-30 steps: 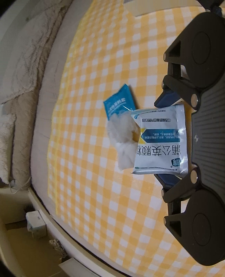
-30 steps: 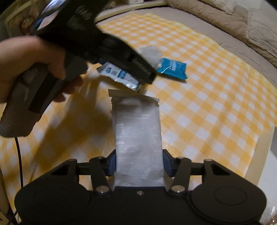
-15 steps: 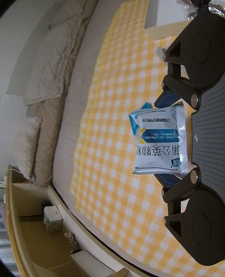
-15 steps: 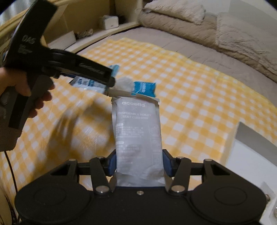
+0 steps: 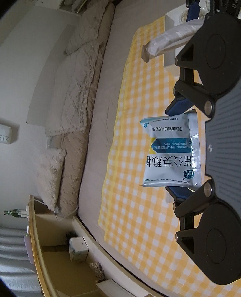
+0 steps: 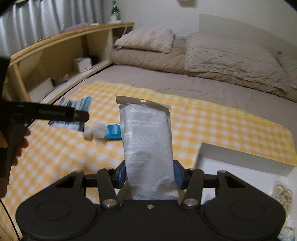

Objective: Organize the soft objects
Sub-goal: 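Carry the foil packet and white sachet over the white box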

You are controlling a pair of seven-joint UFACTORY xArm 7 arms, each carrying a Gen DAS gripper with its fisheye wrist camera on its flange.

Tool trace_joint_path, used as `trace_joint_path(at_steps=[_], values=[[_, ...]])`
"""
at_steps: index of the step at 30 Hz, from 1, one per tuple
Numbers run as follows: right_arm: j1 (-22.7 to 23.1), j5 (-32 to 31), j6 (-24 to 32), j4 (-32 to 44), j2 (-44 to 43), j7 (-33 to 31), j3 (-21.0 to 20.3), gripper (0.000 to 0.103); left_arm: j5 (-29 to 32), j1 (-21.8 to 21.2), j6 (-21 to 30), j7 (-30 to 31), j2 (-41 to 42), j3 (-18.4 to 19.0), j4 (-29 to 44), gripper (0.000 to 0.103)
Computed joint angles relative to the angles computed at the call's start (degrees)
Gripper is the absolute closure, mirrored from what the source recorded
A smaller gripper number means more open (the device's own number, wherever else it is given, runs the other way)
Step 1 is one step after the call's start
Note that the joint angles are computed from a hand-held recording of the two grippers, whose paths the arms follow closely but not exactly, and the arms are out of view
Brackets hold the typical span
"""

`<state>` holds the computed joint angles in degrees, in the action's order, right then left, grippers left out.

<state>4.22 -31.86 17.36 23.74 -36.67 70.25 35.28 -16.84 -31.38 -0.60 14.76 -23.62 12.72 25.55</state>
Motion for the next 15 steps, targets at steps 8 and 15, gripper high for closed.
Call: trace_joint_path(at_steps=[8,15], values=[[4.78,3.37,7.46,-4.36,-9.74,0.34,-3.0,0.052,-0.37,-4.9,-1.34,-0.69,-2.06,0.48,-1.05,0.025],[8.1,6.3,14.07,-8.55,-19.22,0.38,-5.22,0.052,0.74,-11.01,-2.97,-1.64,-2.22,1.68,-1.4,0.025]])
